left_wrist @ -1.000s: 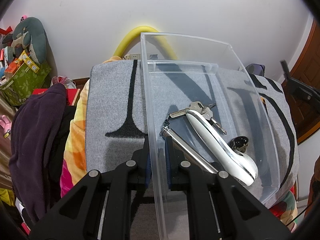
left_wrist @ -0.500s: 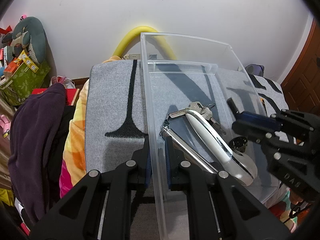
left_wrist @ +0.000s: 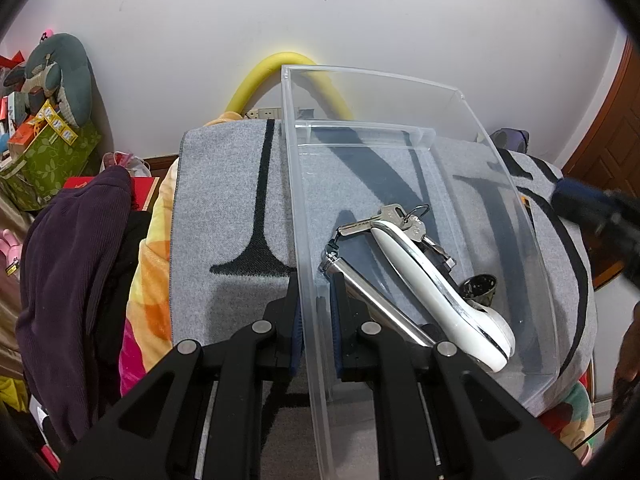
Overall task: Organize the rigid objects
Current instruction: 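Grasp the orange-capped bottle with the right tool, then place the orange-capped bottle into the clear box and open the right tool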
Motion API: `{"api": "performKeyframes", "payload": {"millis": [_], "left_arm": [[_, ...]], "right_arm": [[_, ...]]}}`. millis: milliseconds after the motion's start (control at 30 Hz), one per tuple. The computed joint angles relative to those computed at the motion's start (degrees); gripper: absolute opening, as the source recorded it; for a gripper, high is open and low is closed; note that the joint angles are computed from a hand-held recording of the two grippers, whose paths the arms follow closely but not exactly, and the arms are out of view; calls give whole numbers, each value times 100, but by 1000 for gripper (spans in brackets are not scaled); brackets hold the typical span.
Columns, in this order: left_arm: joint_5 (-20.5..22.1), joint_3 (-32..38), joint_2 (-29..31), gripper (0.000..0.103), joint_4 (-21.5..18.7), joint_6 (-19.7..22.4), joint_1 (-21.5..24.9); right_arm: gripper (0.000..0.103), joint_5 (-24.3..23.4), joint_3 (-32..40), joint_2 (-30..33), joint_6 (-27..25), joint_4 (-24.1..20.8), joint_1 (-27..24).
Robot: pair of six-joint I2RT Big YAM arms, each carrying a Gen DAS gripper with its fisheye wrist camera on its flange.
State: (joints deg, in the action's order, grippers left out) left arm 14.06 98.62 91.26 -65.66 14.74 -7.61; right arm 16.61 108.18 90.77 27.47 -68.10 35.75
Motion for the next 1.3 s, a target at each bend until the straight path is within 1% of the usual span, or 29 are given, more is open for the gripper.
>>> {"api": "performKeyframes", "payload": {"millis": [67,100,200,333,467,567,600,633,667,700,733,800,1000,1100,1300], "left_arm": [[3,4,2,10,-2,0,2],[1,4,2,10,-3,1,1],[-4,2,2,10,-1,6,1],[-18,-7,-3,10,5,10,-1],[-33,-7,-2,10,6,18,-3],[-32,-2,1,10,4,25,6],[-32,-2,1,10,4,25,6],[-35,-2,-2,10,3,24,5],[-43,-3,-7,10,0,25,2],[-51,-4,-9,10,0,28,0],[-49,0,-9,10,-5,31,2],[-38,1,-7,10,-6,26,1],[-16,22,4,10,-21,26,8],[12,45,17,10,-39,16,20],[27,58,26,10,-48,18,30]], "right_arm": [[24,197,-117,-165,111,-21,-75],[26,281,-174,-231,159,-38,-113],[38,367,-418,-416,404,-66,-267],[38,328,-821,-511,705,-206,-445],[38,30,-1195,-463,964,-203,-613],[38,-146,-1366,-372,1007,-185,-668],[39,-102,-1410,-352,991,-138,-656],[39,33,-1419,-352,927,-87,-617],[39,50,-1383,-322,900,-121,-613],[33,74,-1394,-323,897,-94,-617],[25,126,-1377,-319,897,-107,-615],[22,59,-1370,-348,881,-92,-642],[22,224,-1278,-502,831,-31,-555],[22,346,-1211,-614,765,97,-461],[22,618,-369,-322,382,182,-133]]}}
